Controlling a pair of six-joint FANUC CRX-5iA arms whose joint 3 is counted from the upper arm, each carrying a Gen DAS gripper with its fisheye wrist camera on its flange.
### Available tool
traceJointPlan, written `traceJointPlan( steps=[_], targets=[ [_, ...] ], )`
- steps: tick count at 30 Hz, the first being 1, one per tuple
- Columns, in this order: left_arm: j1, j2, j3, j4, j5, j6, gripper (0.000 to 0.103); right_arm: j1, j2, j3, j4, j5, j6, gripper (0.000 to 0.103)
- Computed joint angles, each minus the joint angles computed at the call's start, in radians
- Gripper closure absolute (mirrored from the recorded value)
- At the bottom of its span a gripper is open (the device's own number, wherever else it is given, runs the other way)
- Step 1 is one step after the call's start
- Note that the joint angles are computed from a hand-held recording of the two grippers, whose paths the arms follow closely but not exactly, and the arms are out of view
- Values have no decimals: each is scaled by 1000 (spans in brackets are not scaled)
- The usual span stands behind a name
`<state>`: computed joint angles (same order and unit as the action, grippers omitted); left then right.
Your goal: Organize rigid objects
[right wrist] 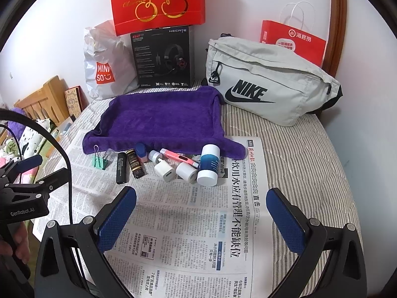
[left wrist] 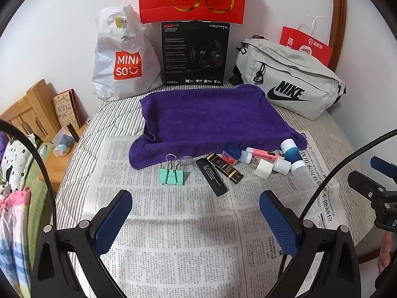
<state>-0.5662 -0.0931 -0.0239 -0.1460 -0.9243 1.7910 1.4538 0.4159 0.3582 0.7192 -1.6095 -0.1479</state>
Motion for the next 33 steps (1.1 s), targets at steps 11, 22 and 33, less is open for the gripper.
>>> traceJointPlan(
  steps=[11, 22, 33],
  targets=[
    [0, 1, 13, -11, -17, 3, 0, -1, -7, -7, -5, -2, -12, 0],
    [0, 2, 17, -13, -22, 1, 0, -5, -6, -3, -18, -8, -9, 0],
    [8, 0, 20, -16, -27, -4, 0, -8, -9, -7, -24, -2, -10, 0]
  ],
)
